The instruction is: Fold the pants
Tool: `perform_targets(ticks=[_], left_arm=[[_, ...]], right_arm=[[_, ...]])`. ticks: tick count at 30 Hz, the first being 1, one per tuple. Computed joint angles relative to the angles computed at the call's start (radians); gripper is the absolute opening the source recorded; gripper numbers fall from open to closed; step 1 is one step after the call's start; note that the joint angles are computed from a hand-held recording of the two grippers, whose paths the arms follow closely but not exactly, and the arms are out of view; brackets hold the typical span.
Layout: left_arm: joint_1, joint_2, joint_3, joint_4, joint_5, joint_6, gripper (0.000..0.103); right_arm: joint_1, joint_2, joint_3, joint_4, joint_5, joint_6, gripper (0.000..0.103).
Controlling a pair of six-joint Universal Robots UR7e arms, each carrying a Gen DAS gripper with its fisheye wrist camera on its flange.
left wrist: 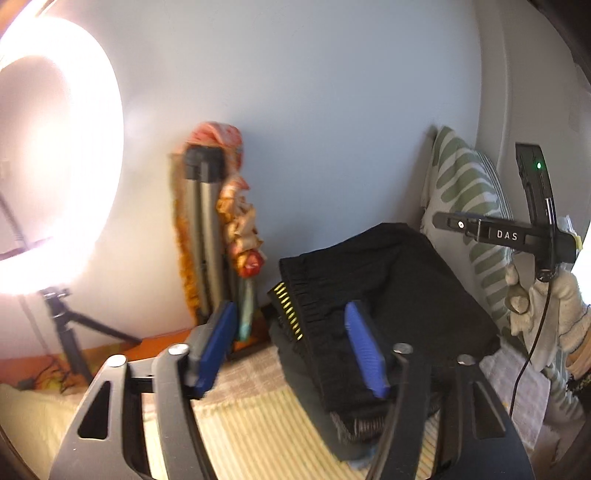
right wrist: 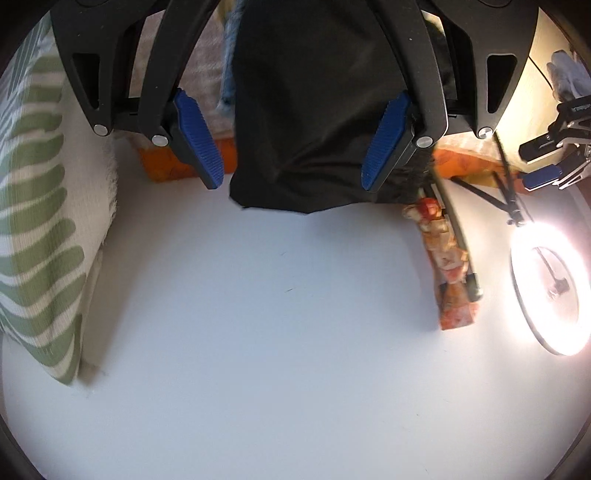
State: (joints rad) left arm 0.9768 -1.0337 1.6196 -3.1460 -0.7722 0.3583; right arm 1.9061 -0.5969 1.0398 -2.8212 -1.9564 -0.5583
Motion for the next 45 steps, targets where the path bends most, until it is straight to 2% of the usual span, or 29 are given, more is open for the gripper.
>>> perform_targets(ticks=[3,6,9,17,20,25,31,37,38,39,41,45], left_arm=[[-0.031,-0.058,0.065,-0.013,0.025,0.009,0.07],[-0.066,-0.095,0.109,-0.004,0.044,-0.02,0.072],[-0.105,-0.145,0.177,-0.007,0.064,-0.032,0.08],[-0.174,-0.241,0.324,0.009,0.066,-0.118,0.081],[-0.202,-0.269,0.382,0.01,0.088,-0.138,0.081],[-0.229,-0.333,0.475,0.047,0.063,-0.228,0.082],[-0.252,-0.397,0.562,0.091,0.05,-0.347,0.082],[-0.25,-0.436,0.629,0.079,0.043,-0.399,0.082],[-0.244,-0.436,0.634,0.074,0.042,-0.403,0.082],[-0.237,-0.437,0.637,0.083,0.041,-0.411,0.082],[-0.223,-0.444,0.639,0.122,0.033,-0.432,0.082],[-0.219,-0.442,0.658,0.116,0.058,-0.416,0.082]], right_arm=[[0.026,-0.044,0.075,-0.027,-0.045,0.027,0.08],[0.058,-0.086,0.154,-0.064,-0.094,0.018,0.08],[0.092,-0.138,0.237,-0.091,-0.123,0.03,0.08],[0.161,-0.242,0.455,-0.145,-0.187,0.115,0.082],[0.187,-0.265,0.532,-0.198,-0.223,0.118,0.082],[0.23,-0.3,0.651,-0.262,-0.294,0.137,0.083],[0.254,-0.326,0.773,-0.367,-0.33,0.179,0.083],[0.263,-0.331,0.858,-0.461,-0.347,0.202,0.083],[0.264,-0.327,0.871,-0.488,-0.353,0.196,0.087],[0.265,-0.321,0.878,-0.509,-0.36,0.191,0.094],[0.262,-0.318,0.899,-0.546,-0.351,0.19,0.1],[0.254,-0.302,0.917,-0.582,-0.349,0.194,0.1]])
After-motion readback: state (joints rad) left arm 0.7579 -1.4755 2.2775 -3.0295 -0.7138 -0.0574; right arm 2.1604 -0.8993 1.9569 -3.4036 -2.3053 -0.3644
